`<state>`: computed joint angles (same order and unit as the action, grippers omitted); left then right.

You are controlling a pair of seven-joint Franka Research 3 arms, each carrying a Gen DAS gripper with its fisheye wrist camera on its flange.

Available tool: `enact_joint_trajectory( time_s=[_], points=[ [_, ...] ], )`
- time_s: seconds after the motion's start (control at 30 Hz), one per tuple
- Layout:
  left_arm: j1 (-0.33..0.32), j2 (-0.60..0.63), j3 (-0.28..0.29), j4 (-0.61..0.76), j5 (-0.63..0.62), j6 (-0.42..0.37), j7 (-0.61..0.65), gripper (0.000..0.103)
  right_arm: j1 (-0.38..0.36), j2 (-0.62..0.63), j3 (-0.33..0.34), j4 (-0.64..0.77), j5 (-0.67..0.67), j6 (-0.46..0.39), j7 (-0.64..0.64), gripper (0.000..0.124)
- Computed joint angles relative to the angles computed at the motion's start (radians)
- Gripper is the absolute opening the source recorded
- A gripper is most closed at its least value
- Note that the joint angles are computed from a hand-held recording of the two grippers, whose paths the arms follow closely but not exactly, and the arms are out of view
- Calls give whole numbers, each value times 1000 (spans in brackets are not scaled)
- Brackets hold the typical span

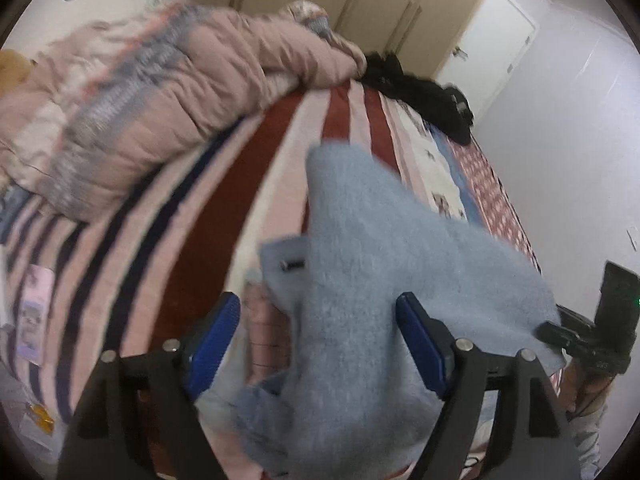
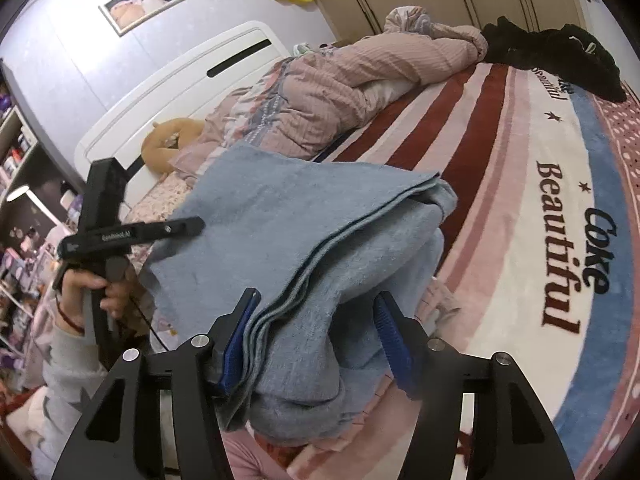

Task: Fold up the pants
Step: 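Lower the folded pants onto the clothes pile and open both grippers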

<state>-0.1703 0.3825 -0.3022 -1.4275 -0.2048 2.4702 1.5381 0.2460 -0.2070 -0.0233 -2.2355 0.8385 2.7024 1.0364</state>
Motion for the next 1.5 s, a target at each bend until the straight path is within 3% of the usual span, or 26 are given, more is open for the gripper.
enact_joint_trajectory(
  time_s=[0.13,0.2,0.33,0.47,0.57,0.67,1.0,1.33,1.5],
  points=[
    [14,-43,-22,-38,-51,82,39,77,-9,-67,38,-50,-117,148,32,55],
    [18,-48,-45,-39,-89,108,86,77,27,-79,17,-48,-101,193,4,55],
    [5,-28,-77,-14,-135,78,188,75,104,-67,-37,-8,1,147,-105,55],
    [-43,-7,-39,1,-57,29,171,74,104,-48,-28,-8,30,85,-160,53],
    [-48,-8,-26,-31,-28,41,151,74,87,-41,3,-40,-5,123,-167,53],
    [-32,-12,-40,-59,-52,65,171,74,89,-32,-2,-53,17,110,-182,53],
    [-54,-56,-29,-123,-9,122,126,74,94,-51,19,-109,-14,187,-185,53],
    [-91,-98,-53,-162,-6,143,105,75,119,-178,0,-227,-71,262,-150,55],
    [-141,-130,-61,-176,24,183,83,77,89,-295,0,-333,-154,312,-92,66]
  ],
)
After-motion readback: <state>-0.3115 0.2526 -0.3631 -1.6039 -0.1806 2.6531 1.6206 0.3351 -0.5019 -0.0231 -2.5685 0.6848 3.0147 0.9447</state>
